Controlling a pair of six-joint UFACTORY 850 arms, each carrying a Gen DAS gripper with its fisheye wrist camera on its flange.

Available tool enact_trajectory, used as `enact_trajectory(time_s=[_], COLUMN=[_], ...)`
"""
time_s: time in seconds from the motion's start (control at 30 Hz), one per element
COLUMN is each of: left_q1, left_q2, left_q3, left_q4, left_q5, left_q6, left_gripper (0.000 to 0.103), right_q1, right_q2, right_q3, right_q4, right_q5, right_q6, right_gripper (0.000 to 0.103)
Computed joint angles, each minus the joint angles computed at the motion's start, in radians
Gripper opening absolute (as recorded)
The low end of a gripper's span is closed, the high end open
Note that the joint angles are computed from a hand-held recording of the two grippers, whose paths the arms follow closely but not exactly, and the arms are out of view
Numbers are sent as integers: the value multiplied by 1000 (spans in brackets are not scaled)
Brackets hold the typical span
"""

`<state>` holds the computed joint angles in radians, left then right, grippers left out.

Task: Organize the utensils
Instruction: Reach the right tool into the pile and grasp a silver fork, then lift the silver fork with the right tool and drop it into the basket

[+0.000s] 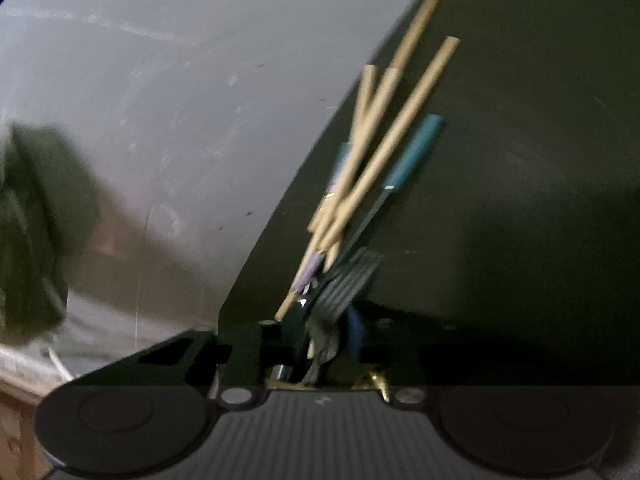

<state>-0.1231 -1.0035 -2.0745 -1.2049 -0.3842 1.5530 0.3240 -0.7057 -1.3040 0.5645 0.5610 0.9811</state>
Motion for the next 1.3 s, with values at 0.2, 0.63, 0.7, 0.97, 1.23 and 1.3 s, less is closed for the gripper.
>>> enact_trajectory(time_s=[0.2, 0.63, 0.7, 0.97, 1.23, 1.3], left_q1=[3, 12, 14, 24, 30, 30], left_q2=[-2, -14, -15, -11, -7, -4], left_q3=[-1, -13, -15, -2, 11, 16], left_q4=[-10, -46, -52, -100, -144, -155], left_q5=[-8, -38, -45, -67, -82, -82], left_q6=[16, 61, 68, 124, 168, 180], left_gripper=[78, 78, 78, 77, 77, 77], right_q1=[-7, 29, 34, 63, 78, 82], right_q2=[-14, 12, 25, 73, 94, 91], right_q3=[-7, 16, 31, 52, 19, -7], right_q4=[4, 148, 161, 224, 262, 285], right_q5=[19, 83, 103, 161, 172, 168], right_q6=[39, -4, -12, -124, -292, -358], right_gripper=[15, 4, 3, 2, 2, 2])
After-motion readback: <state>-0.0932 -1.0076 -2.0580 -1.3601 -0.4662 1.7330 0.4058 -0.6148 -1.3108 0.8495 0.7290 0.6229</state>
